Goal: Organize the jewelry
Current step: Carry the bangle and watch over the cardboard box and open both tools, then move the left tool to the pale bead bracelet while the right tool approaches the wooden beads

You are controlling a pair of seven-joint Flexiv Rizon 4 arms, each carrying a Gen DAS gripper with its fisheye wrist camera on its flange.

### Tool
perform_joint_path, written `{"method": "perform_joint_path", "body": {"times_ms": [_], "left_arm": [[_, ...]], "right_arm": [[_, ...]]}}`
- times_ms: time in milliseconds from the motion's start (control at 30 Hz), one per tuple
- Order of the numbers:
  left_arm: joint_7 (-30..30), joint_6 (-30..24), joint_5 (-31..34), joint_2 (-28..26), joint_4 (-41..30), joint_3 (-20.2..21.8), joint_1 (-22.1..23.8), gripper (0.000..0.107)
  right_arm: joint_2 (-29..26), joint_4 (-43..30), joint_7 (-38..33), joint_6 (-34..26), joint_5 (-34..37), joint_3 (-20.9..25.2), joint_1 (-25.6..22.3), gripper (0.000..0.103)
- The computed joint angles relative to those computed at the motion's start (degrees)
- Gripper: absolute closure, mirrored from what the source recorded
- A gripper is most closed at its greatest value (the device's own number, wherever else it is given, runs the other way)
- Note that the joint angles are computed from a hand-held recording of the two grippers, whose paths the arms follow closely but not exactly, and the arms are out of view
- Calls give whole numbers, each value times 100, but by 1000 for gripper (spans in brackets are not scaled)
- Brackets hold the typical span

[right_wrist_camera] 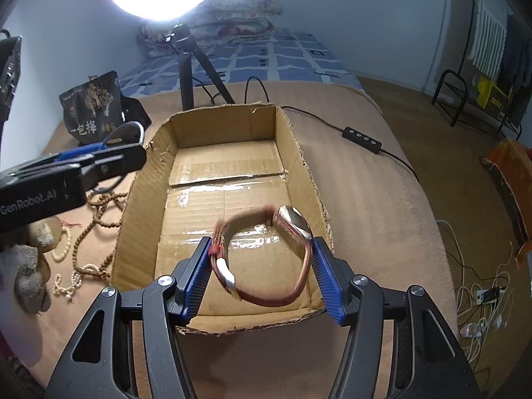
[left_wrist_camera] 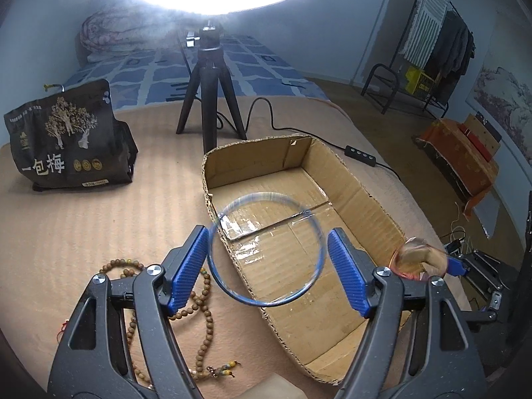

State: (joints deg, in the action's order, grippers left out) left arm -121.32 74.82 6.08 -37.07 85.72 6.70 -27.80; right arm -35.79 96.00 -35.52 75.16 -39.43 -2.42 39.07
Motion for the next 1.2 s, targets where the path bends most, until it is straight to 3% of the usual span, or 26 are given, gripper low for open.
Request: {"method": "perform_joint_path", "body": {"times_ms": [133,633,867,1200], "left_arm": [[-11,-61,-3,9,-15,9,-10,26],[-569,-126,676,576,371,404,-163,26],[-1165,-363,1398,1174,725,621,-212,26],[-1979,-931,2688,2203,1330,561,-91,26]], "right_arm": [[62,62,369,23,-326,-341,199,28],[243,217,760,174,-924,-375,222,27],[470,353,1061,216,-1419,-385,267,27],[696,451,1394,318,-1873,-103,135,27]]}}
